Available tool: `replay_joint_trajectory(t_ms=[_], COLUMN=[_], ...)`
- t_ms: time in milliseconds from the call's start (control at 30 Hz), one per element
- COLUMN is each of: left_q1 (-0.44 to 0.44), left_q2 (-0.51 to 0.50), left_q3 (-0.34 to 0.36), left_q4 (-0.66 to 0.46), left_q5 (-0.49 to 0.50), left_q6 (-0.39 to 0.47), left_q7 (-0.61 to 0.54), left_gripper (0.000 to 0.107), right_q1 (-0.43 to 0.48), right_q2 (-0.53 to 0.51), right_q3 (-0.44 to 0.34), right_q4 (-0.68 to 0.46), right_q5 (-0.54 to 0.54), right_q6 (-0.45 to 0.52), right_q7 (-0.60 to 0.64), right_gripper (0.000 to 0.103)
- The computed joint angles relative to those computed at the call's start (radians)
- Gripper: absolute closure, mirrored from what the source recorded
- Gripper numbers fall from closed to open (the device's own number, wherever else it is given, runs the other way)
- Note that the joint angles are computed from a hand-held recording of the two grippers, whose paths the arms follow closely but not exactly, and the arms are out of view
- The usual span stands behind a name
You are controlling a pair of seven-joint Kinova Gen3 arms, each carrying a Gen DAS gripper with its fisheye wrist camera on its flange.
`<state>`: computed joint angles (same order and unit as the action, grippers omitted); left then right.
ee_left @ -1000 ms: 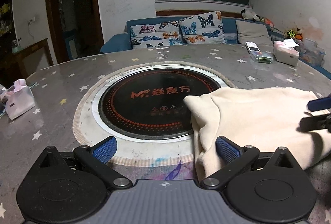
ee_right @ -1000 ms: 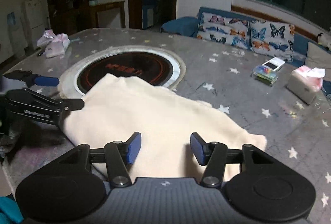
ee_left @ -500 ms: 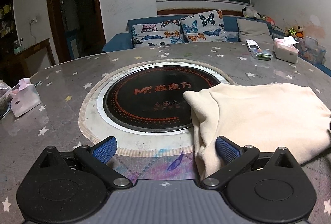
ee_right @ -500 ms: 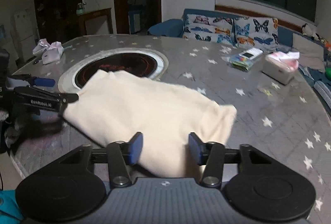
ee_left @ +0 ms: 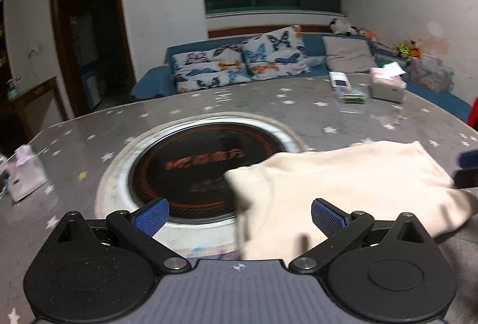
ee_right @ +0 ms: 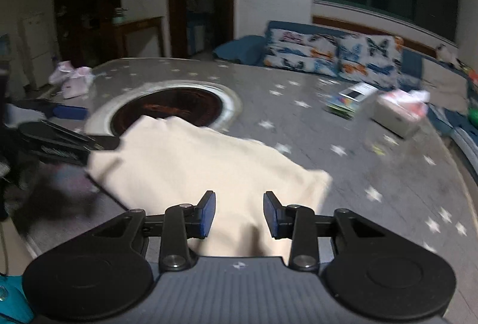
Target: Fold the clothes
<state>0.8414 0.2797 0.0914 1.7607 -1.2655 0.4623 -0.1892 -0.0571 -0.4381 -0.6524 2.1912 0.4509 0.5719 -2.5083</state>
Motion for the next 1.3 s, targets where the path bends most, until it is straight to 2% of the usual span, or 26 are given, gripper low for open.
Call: replay_joint_trajectory(t_ms=[133,300,467,633,767,900,967,1067,1100,1233,1300], left_q1=[0.015,0.035,0.038,0.034,0.022,0.012,0.009,0.006,0.005,0.006,0.01], left_q2=[0.03,0.052,0.045,0.08,0.084,0.085,0.085,0.081,0.08,0.076,0.076], left_q3=[0.007,-0.013,-0.049,-0.066,-0.077,-0.084,-0.089,-0.102,-0.106,-0.122,-0.131], left_q4=[-0.018,-0.017,-0.03,-0.093,-0.107,-0.1,-0.094,-0.084,-0.082,-0.078,-0.077], left_q5=[0.009,0.042,0.049,0.079,0.149,0.199,0.221,0.244,0.253,0.287,0.301], left_q6=[-0.005,-0.013,-0.041,-0.008,0.007,0.003,-0.009,-0.035,-0.042,-0.065,-0.073], left_q7=[-0.031,-0.084,-0.085,-0.102,-0.132,-0.164,-0.178,-0.194,-0.2,-0.224,-0.232], left_gripper=[0.004,0.004,0.004,0.004,0.004,0.004,0.004,0.004,0.004,0.004,0.004], right_q1=[-0.028,-0.092,-0.186,-0.223,-0.256,-0.283,-0.301,-0.338,-0.352,-0.41,-0.423], right_q2=[0.083,0.173,0.178,0.231,0.304,0.401,0.446,0.515,0.532,0.527,0.518], right_q3=[0.005,0.006,0.111,0.191,0.279,0.329,0.363,0.404,0.419,0.484,0.49], right_q4=[-0.011,-0.023,-0.054,-0.095,-0.152,-0.217,-0.245,-0.29,-0.299,-0.296,-0.294], right_q5=[0.022,0.072,0.064,0.12,0.131,0.193,0.177,0.179,0.189,0.209,0.208], right_q6=[-0.061,-0.035,-0.006,-0.016,-0.068,-0.092,-0.107,-0.086,-0.075,-0.081,-0.092], right_q7=[0.031,0.011,0.052,0.054,0.085,0.057,0.08,0.092,0.083,0.032,0.055], right_gripper=[0.068,0.067,0.067,0.067,0.067,0.067,0.067,0.067,0.062,0.059,0.059])
